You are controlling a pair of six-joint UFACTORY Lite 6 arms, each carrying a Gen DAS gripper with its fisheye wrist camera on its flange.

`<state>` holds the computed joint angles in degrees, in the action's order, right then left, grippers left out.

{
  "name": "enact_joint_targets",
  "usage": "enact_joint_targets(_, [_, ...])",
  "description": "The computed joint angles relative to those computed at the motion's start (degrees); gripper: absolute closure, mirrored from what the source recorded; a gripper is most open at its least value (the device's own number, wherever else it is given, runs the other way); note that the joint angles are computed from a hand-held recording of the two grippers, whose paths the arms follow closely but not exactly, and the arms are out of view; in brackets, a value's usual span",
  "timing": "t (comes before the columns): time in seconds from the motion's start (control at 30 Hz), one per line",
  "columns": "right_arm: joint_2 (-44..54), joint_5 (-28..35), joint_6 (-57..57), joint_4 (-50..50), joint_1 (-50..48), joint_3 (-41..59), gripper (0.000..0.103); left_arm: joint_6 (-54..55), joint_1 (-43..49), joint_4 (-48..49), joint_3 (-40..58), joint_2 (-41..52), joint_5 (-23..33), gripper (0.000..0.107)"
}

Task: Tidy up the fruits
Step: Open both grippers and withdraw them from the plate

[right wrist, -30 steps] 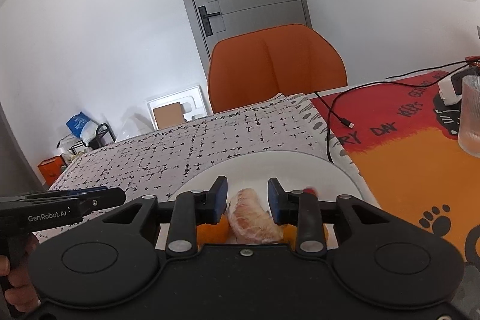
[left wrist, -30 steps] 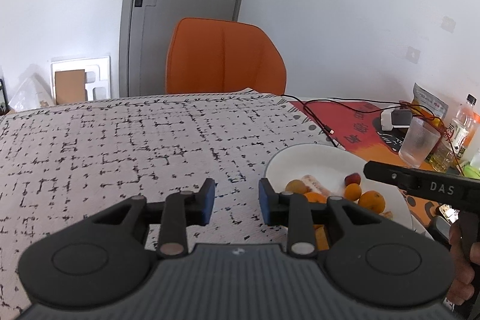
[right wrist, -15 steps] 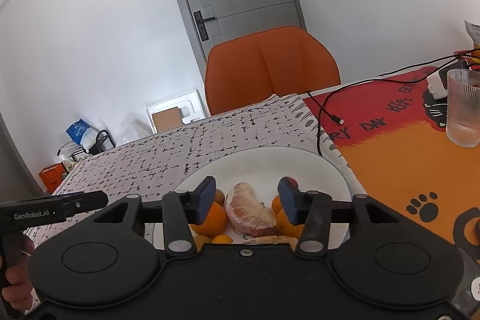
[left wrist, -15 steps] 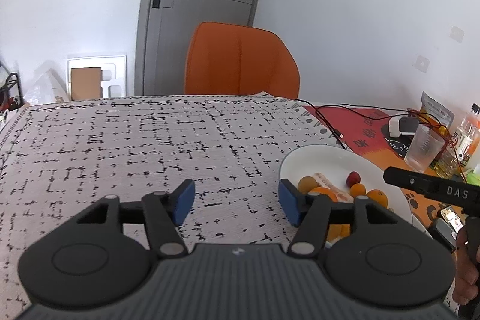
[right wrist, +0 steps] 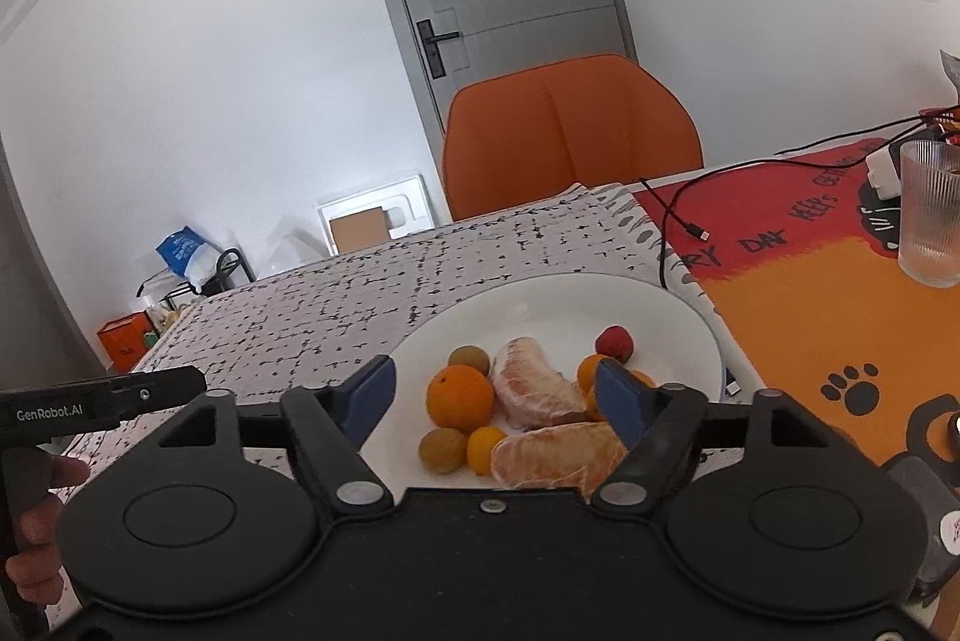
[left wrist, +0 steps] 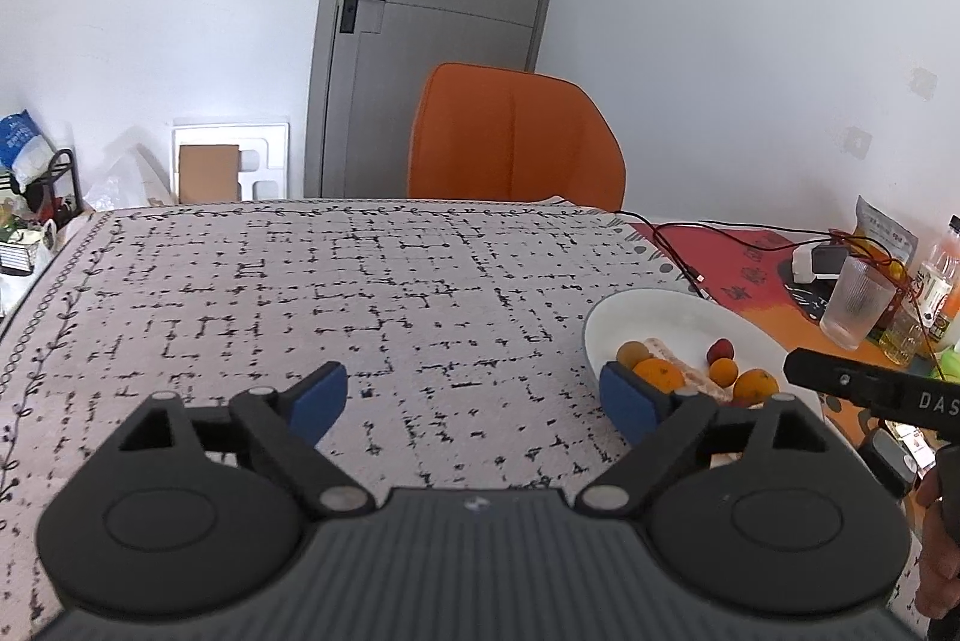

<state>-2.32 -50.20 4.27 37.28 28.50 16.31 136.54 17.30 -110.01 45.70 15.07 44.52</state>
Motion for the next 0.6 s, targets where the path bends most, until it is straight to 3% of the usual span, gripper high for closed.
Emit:
enact_joint_targets(0.27, [-3.36,-1.22,-5.45,9.86,8.47,-1.19,0.007,0.08,5.07,2.22,-4.22,-4.24,2.42,0.008])
enact_joint_targets(0.6, [-7.93,-1.48,-8.43,16.11,15.43,-3.11,0.000,-0.60,10.20,6.08,-9.42,-11.05,2.66,0.006])
